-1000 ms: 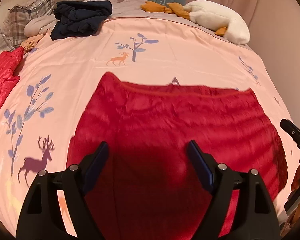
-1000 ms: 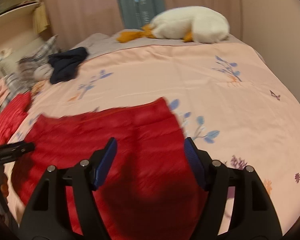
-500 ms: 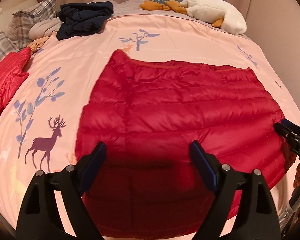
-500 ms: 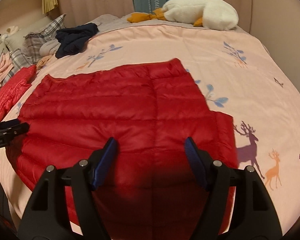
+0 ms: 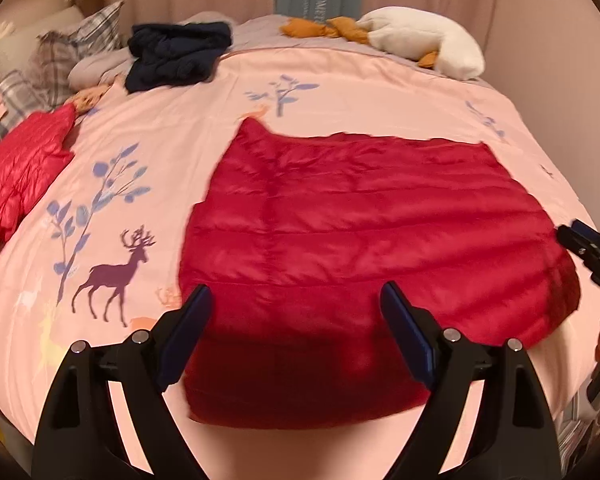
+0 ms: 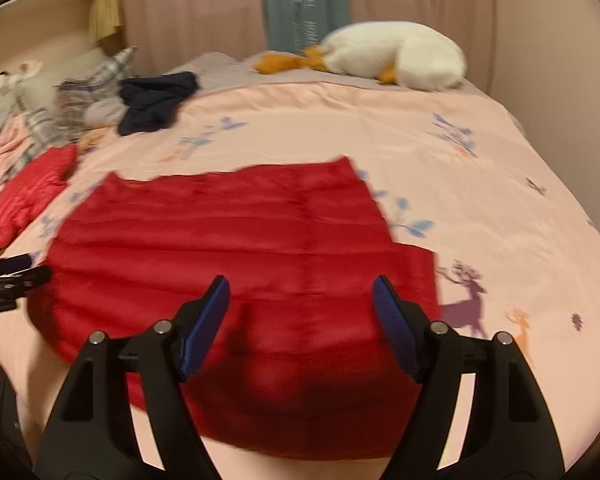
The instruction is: Fold large clothes
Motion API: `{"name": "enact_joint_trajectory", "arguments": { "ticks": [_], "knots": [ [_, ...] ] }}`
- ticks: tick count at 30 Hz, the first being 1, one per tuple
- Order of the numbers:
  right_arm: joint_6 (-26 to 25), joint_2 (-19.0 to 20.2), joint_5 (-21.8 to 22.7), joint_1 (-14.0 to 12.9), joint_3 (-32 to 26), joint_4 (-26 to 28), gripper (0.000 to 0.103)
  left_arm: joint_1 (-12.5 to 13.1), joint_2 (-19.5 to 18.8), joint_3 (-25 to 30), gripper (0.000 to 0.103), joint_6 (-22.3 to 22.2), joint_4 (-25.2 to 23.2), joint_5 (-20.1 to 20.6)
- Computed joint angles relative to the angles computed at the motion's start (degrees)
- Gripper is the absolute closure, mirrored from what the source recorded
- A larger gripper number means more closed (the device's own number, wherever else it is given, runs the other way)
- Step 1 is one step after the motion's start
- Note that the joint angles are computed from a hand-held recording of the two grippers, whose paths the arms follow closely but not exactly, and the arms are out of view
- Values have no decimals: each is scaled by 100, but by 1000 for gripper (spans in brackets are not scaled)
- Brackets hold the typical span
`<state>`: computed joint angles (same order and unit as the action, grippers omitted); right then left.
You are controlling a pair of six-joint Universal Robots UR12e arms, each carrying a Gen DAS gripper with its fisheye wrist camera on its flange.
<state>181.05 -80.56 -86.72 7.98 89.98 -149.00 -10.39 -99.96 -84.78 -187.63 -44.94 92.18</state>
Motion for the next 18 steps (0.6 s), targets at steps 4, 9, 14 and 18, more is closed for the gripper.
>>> {"name": "enact_joint_trajectory", "arguments": {
  "ticks": [4,9,14,18],
  "knots": [
    [-182,34,277,127,-28,78,25,-145,-38,-4,16,186,88,68],
    [-301,130,327,208,-83,243,25,-231,-102,0,16,243,-31,116],
    [-199,166,195,178,-48,340,23,-217,-123,-12,14,309,-146,118],
    [-30,132,140,109,-1,389,23,-192,-110,-43,12,271,-148,88]
  ]
}}
